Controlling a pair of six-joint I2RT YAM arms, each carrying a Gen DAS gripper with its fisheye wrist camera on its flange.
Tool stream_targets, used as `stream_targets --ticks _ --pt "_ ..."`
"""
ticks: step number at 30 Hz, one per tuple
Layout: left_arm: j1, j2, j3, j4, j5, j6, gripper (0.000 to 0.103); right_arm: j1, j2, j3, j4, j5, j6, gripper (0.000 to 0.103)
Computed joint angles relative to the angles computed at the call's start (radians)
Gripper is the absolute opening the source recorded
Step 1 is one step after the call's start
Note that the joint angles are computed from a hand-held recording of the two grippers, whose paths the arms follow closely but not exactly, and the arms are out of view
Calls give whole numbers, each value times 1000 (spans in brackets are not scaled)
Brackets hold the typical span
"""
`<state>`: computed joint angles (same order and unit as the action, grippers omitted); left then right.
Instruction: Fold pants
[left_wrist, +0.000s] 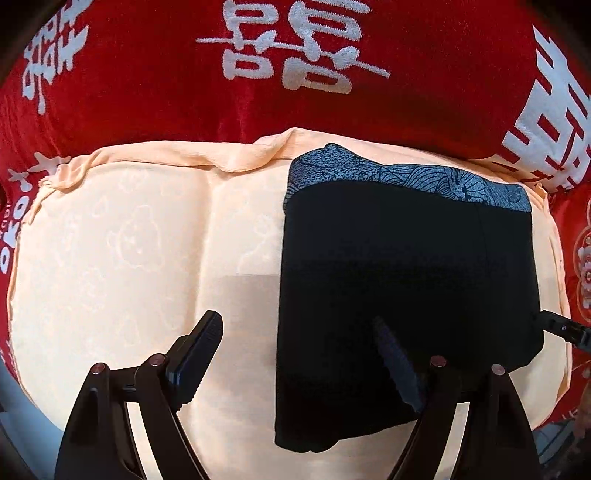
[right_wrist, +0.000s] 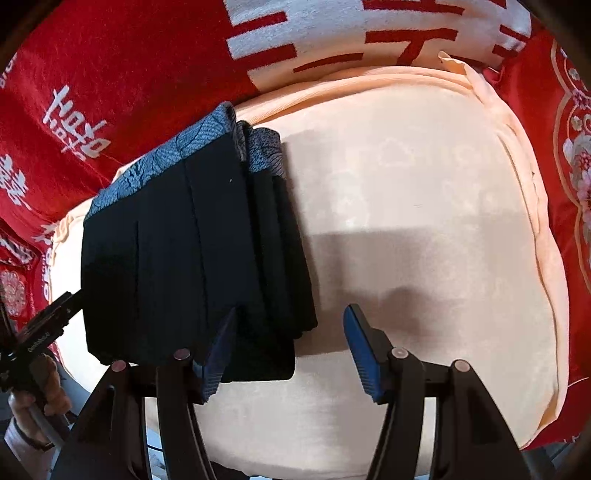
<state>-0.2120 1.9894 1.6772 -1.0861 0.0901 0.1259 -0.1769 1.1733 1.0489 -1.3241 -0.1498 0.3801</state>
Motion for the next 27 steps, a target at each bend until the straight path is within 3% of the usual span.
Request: stream_targets --ticks 8,21,25,27 --pt "28 87 97 -62 91 -2 85 -95 -22 -14 27 -78 -72 81" --pt "72 226 282 -183 184 15 85 -170 10 -30 62 -179 -140 81" --pt "100 373 464 -333 280 64 85 -193 52 -32 98 -233 -160 81" --pt "106 398 487 -353 293 69 85 -195 67 -38 112 -239 -164 81"
